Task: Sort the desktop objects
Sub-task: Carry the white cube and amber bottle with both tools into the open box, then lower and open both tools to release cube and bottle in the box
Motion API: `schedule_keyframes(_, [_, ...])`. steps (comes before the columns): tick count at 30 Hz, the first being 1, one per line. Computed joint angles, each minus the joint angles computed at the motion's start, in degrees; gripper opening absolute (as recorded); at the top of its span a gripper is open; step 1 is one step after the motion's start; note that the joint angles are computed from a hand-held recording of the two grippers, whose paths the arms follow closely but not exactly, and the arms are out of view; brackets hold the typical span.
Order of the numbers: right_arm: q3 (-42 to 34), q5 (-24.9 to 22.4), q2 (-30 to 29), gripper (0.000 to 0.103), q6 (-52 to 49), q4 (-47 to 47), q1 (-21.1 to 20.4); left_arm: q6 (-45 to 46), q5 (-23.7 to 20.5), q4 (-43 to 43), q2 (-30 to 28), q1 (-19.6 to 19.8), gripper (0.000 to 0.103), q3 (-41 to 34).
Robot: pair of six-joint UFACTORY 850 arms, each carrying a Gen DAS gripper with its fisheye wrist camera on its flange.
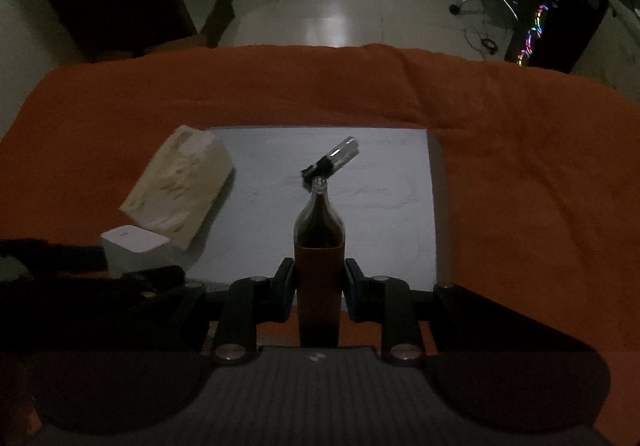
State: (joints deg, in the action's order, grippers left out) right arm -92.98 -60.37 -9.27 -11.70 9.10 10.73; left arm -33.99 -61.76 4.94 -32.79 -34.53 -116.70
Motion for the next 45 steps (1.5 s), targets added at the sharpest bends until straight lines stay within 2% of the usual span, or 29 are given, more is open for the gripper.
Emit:
schedule_keyframes(12, [12.09, -1.08, 11.54, 0.027, -2.64, 1.25, 1.79, -2.87, 2.42, 0.14, 13.1, -4.28, 0.052, 18.85])
schedule_keyframes(19, [21.12, -3.43, 16.07, 0.027, -2.43, 3.16, 1.59, -3.12, 2.04, -0.68, 16.3, -6.28, 0.052, 26.28])
schedule_keyframes(25, [26.08, -4.69, 16.34, 0.027, -0.8, 6.3, 1.07, -2.58, 1.28, -0.99, 16.29, -7.05, 0.052, 30.57])
schedule_keyframes(36, [32.04, -3.48, 13.85, 0.027, 1.85, 4.55, 3.0, -1.83, 2.05, -1.39, 15.53, -5.38, 0.052, 33.44])
schedule_keyframes(45, [31.85, -3.86, 10.44, 0.028, 2.38, 6.03, 1.85, -0.14, 1.83, -3.02, 14.16, -5.1, 0.052, 33.49])
